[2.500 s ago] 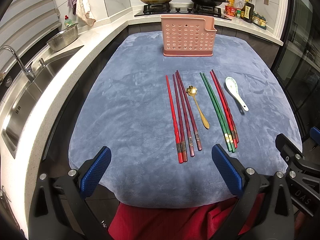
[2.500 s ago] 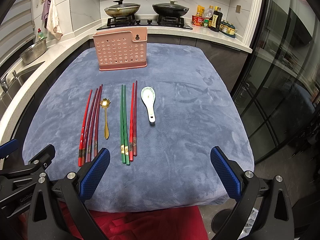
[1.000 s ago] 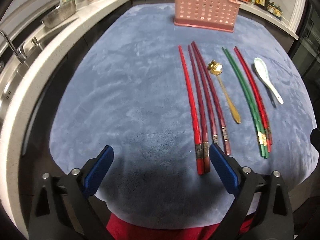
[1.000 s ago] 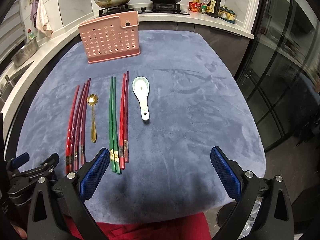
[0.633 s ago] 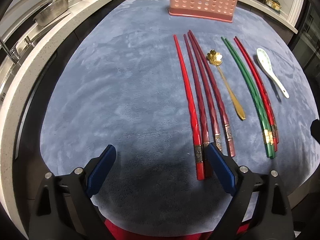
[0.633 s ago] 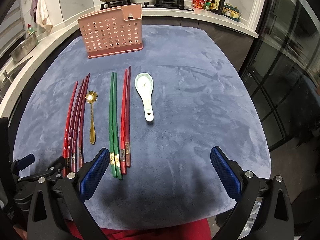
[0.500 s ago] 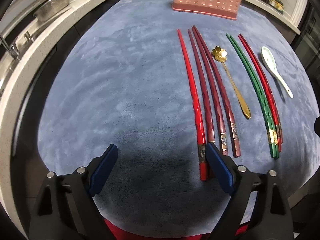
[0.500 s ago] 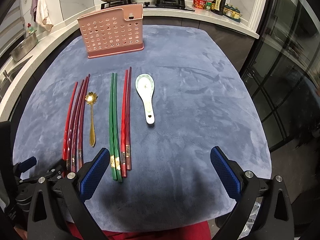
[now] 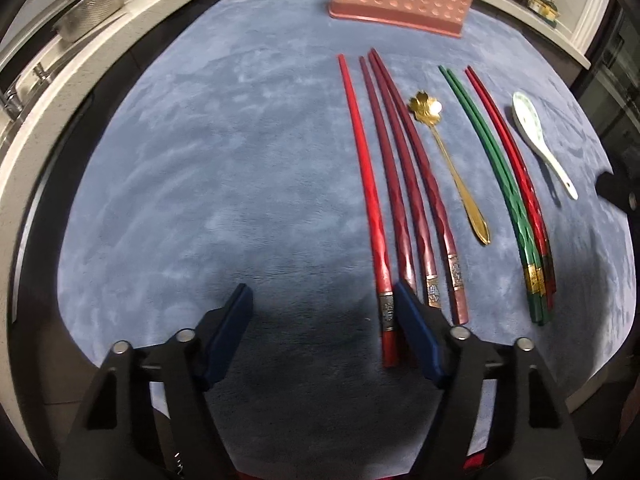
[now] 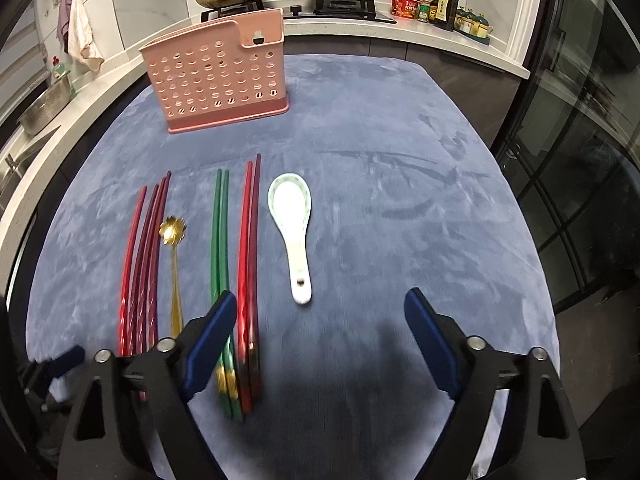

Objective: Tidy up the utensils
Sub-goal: 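Grasp a bright red chopstick with the left tool while the right tool grasps the white ceramic spoon, then carry the red chopstick and white spoon into the pink holder and open both tools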

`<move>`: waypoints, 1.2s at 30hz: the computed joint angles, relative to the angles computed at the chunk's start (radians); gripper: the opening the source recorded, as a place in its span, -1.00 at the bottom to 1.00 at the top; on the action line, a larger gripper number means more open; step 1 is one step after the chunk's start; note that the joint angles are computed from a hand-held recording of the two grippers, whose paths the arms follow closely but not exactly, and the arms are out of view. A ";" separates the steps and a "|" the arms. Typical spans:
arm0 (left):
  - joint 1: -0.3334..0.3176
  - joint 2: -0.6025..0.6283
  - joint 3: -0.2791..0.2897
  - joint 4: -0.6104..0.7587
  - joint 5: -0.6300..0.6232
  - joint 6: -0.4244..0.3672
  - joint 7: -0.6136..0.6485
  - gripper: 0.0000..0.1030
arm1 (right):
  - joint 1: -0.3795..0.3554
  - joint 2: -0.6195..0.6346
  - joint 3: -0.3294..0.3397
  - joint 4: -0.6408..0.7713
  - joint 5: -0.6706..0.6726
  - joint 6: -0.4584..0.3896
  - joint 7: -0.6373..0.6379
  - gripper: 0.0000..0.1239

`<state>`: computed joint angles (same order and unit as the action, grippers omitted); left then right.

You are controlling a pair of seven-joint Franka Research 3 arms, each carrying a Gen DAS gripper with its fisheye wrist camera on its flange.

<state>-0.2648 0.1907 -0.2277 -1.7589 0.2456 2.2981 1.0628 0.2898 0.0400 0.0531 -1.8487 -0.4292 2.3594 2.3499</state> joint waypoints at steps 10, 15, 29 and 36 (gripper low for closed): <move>0.010 0.002 0.001 0.000 -0.020 0.020 0.015 -0.01 | -0.021 0.113 -0.034 0.076 0.200 0.068 -0.125 -0.47; 0.010 0.010 0.002 0.013 -0.022 0.016 0.013 -0.13 | -0.031 0.137 -0.038 0.067 0.320 0.109 -0.184 -0.76; 0.006 -0.010 0.005 -0.033 0.016 0.073 -0.006 -0.13 | -0.040 0.105 -0.043 -0.038 0.457 0.244 -0.262 -0.79; 0.025 -0.036 -0.007 -0.065 -0.063 0.120 0.060 -0.83 | -0.030 0.053 -0.045 -0.072 0.395 0.217 -0.200 -0.87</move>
<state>-0.2402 0.1550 -0.2349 -1.8238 0.1824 2.4185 1.1229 0.2602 0.0929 0.0083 -1.9209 -0.0342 2.5768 2.1498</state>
